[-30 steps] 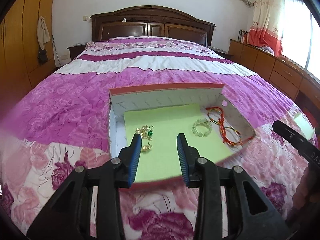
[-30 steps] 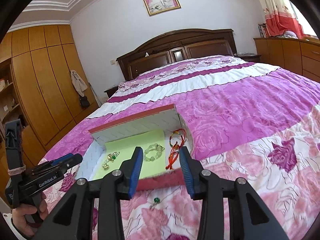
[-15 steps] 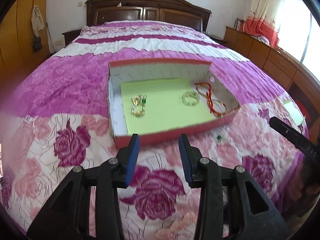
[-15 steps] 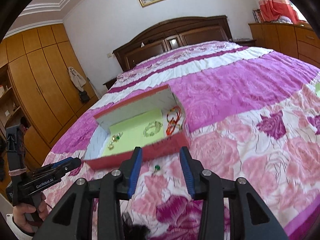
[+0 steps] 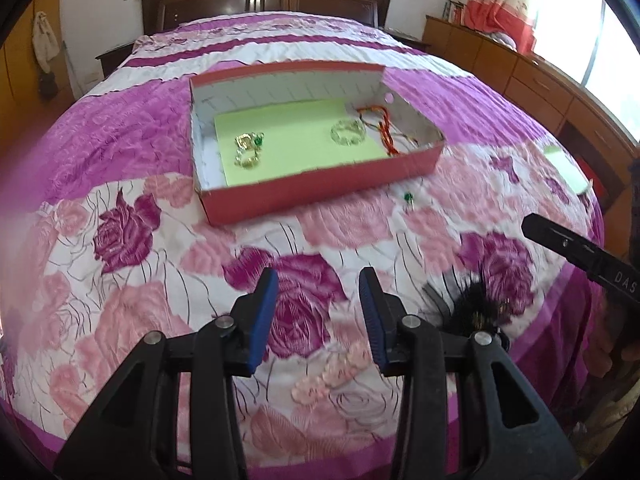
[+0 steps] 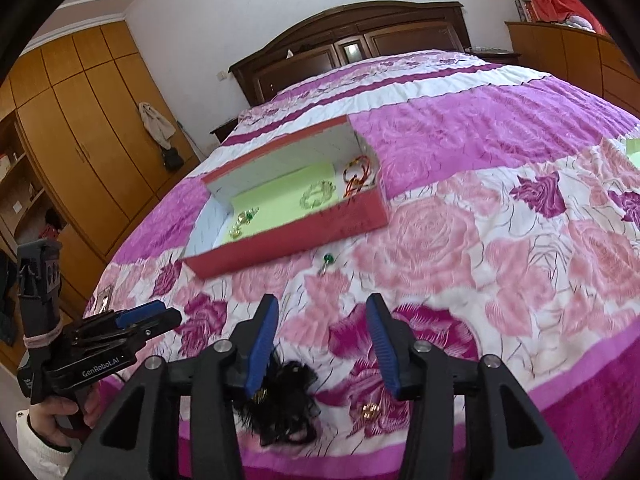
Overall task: Organize jewelry
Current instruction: 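Close the left tool on the pink pig-bead bracelet while the right tool grasps the black feather hair clip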
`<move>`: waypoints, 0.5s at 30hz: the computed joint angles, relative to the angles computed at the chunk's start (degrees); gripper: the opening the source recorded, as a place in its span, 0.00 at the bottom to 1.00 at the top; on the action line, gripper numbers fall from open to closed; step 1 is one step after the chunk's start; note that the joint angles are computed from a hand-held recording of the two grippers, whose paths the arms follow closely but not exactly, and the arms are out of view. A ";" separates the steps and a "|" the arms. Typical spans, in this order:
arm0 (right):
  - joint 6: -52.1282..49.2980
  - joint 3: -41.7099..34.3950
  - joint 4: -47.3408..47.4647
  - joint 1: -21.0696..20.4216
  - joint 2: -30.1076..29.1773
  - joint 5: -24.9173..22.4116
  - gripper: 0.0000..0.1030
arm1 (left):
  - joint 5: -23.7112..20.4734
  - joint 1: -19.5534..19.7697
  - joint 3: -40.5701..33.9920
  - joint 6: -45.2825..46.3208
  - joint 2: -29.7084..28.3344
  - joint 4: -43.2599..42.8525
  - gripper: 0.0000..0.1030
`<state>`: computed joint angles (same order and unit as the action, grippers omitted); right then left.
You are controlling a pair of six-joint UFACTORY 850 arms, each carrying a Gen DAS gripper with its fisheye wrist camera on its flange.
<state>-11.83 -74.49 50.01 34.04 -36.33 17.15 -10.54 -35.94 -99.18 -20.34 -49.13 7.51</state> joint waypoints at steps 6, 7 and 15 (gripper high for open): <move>-3.02 0.02 3.49 0.56 -0.07 -2.31 0.53 | -2.02 -0.24 1.32 -0.09 0.36 0.61 0.33; -3.13 0.05 3.63 0.63 -0.04 -2.54 0.55 | -2.30 -0.20 1.63 1.35 0.47 -0.68 0.33; -16.41 -1.60 16.86 2.12 -0.81 -4.91 0.65 | -4.37 -0.79 2.34 10.05 0.38 -6.80 0.33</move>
